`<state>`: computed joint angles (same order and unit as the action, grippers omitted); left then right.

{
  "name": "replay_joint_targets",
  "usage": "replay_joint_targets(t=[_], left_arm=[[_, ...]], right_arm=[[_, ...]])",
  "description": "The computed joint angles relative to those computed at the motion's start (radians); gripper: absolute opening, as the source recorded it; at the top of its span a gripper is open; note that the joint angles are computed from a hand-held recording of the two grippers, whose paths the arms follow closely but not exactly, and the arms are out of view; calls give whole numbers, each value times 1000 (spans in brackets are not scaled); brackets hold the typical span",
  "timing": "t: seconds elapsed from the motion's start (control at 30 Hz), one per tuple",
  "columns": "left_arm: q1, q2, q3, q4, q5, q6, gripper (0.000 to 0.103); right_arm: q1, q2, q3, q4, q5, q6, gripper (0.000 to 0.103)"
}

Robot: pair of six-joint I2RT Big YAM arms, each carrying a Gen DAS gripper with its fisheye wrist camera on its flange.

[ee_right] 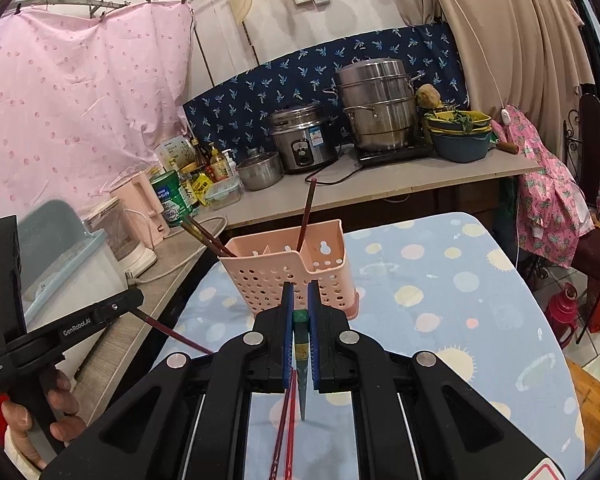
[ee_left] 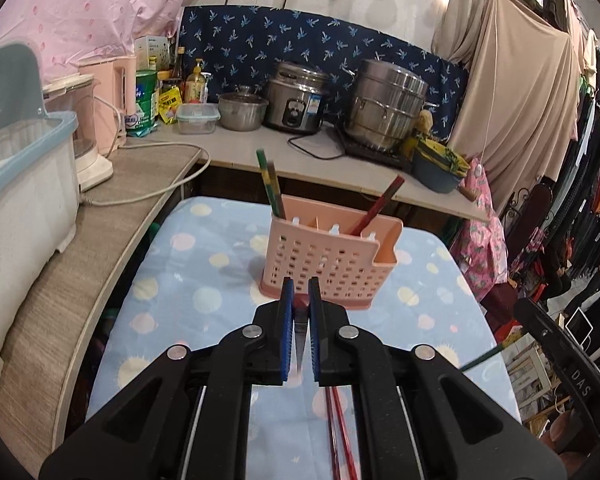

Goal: Organize utensils
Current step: 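Lift both chopsticks and carry them over the pink basket with both grippers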

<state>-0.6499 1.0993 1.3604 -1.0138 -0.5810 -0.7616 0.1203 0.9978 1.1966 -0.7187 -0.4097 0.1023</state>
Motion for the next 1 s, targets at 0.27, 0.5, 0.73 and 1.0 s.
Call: replay_joint_targets(t=[0.27, 0.5, 0.73, 1.0], left_arm=[[71, 34, 110, 25, 29, 65, 7], [121, 97, 272, 45, -6, 163, 7], [185, 178, 402, 97, -9, 227, 7], [254, 253, 409, 178, 17, 275, 7]], right_arm=[[-7, 63, 102, 36, -16, 51, 6], [-11, 170, 256, 97, -35, 141, 7], [7, 306, 453, 140, -8, 228, 6], [54, 424, 546, 128, 41, 202, 7]])
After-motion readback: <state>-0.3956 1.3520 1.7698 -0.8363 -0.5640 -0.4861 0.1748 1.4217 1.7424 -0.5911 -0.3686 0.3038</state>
